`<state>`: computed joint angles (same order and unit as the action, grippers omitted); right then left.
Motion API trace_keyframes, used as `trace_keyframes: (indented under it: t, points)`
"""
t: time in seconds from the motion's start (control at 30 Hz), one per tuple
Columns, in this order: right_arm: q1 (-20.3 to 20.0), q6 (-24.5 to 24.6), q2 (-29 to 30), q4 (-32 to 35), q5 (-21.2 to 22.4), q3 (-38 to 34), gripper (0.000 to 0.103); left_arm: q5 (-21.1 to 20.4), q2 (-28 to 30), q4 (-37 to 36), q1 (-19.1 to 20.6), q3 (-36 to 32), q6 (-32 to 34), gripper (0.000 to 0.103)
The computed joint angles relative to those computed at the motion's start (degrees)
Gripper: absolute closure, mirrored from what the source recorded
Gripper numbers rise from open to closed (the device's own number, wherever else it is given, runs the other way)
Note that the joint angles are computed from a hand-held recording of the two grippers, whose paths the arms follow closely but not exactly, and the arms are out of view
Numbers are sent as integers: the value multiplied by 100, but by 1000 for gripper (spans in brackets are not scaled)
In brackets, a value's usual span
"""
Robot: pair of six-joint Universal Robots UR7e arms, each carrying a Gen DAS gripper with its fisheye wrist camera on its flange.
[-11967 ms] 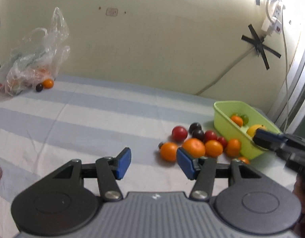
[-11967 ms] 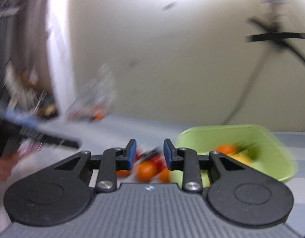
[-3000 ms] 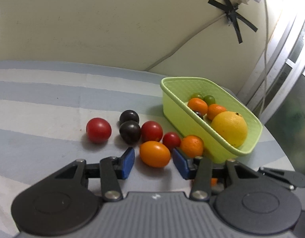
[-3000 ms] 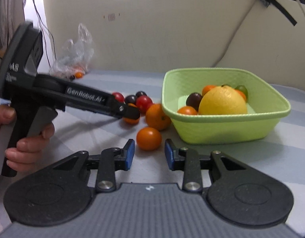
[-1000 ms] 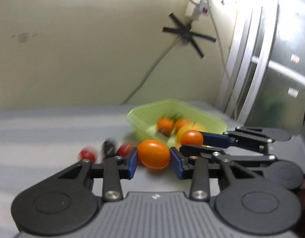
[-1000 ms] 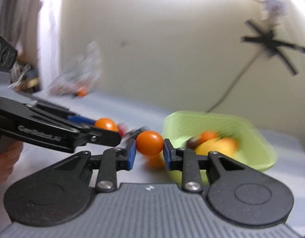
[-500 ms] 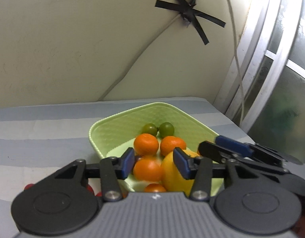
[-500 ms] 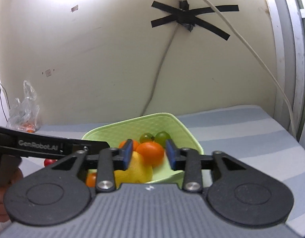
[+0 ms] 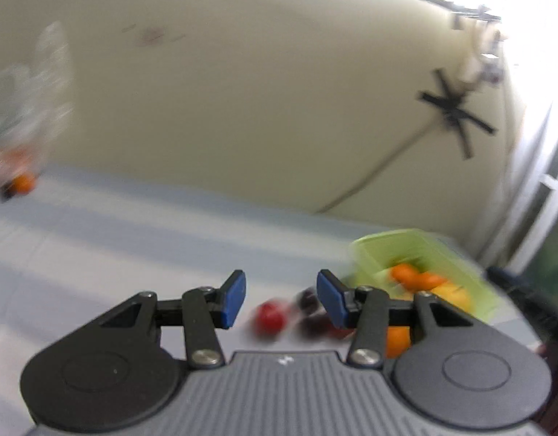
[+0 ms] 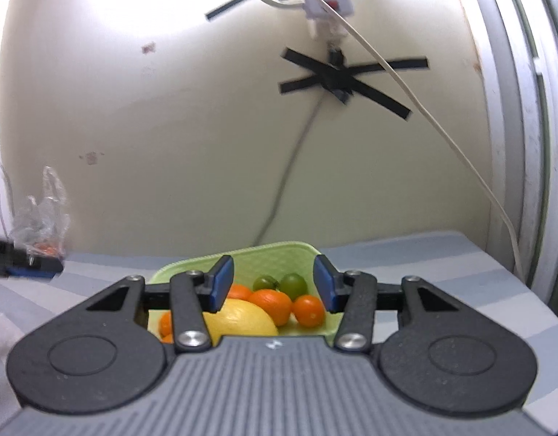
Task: Organize fruits
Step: 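Carry both cherry tomatoes over the green basket and open both tools, then grasp a red tomato with the right tool while the left grasps a dark plum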
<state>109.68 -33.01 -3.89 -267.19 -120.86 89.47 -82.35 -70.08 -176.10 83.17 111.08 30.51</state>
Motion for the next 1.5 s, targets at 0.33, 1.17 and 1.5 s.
trace_keyframes:
  t: [0.33, 1.17, 1.5]
  points:
    - [356, 16, -475, 2381, 488, 272, 68, -83, 217, 90, 532, -206, -24, 59]
    - [817, -1976, 390, 6457, -1630, -2498, 79, -1128, 57, 502, 816, -279, -52, 57]
    - [995, -1741, 117, 6065, -783, -1578, 78, -1284, 69, 667, 878, -378, -130, 57]
